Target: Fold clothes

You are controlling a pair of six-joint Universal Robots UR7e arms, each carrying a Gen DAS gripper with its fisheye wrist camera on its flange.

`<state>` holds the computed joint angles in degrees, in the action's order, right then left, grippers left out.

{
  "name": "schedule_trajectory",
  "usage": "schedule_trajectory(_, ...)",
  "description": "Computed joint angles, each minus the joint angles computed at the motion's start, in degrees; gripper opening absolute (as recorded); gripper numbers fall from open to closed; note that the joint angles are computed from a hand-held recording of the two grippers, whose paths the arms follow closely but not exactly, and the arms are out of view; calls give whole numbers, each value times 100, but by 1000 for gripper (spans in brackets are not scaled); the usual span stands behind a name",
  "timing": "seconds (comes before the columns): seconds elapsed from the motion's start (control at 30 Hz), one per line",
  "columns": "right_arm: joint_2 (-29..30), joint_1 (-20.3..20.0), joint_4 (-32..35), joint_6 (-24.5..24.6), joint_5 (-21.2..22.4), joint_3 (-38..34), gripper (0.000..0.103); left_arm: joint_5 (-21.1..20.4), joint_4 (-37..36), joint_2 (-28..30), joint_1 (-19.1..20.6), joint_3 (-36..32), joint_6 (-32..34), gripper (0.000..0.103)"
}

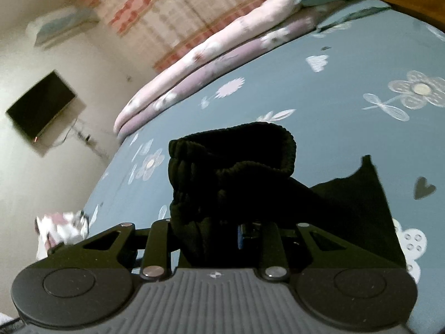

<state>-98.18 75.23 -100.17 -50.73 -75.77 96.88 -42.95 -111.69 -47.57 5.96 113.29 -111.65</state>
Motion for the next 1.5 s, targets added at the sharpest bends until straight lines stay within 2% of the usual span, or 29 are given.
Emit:
schedule_trajectory(0.1,-78,214,40,-332,-219,151,30,-13,-45,-66,-47,73,-257,91)
schedule_trajectory(0.33,-581,866,-646,-1892,-1125,1117,30,-103,256,-169,-141,130,-902,91)
schedule_trajectory(0.43,-787,1064,-1133,-2603,-1482,1608,30,-150,429,-196,-196,147,-1136,91)
schedule_trajectory(0.73,-1256,1243,-2464,-4893,-2143,2841,30,-379,923,-289,-367,220,-1896,91)
schedule_trajectory(0.8,-1327,1242,-2612,-5170,-2244,3027,30,-418,1040,-293,-398,212,-2045,91)
schedule_trajectory(0.87,-1319,1235,-2748,-5304,-2331,3149,35,-461,1131,-301,-430,208,-2171,91)
schedule_trajectory(1.0,-1374,1223,-2454,-5314,-2519,3155,42,-561,1240,-301,-475,204,-2345,91)
schedule_trajectory(1.07,-1307,1245,-1968,-5117,-2634,2952,60,-588,1266,-304,-494,206,-2388,91)
schedule_trajectory(1.17,-1061,1295,-793,-4495,-2563,2384,77,-596,1260,-318,-478,229,-2396,91)
schedule_trajectory(1.23,-928,1299,-251,-4136,-2442,2078,77,-589,1287,-317,-460,222,-2417,91)
schedule_trajectory(1.37,-744,1323,-410,-3682,-2282,1879,77,-412,1328,-288,-508,195,-2478,90)
schedule_trajectory(1.43,-641,1269,-489,-3444,-2221,1734,77,-186,1156,-267,-580,246,-2418,86)
schedule_trajectory(1.47,-614,1220,-488,-3348,-2186,1649,77,-76,965,-252,-604,287,-2288,77)
schedule_trajectory(1.5,-592,1165,-477,-3257,-2149,1560,77,33,757,-235,-626,331,-2146,63)
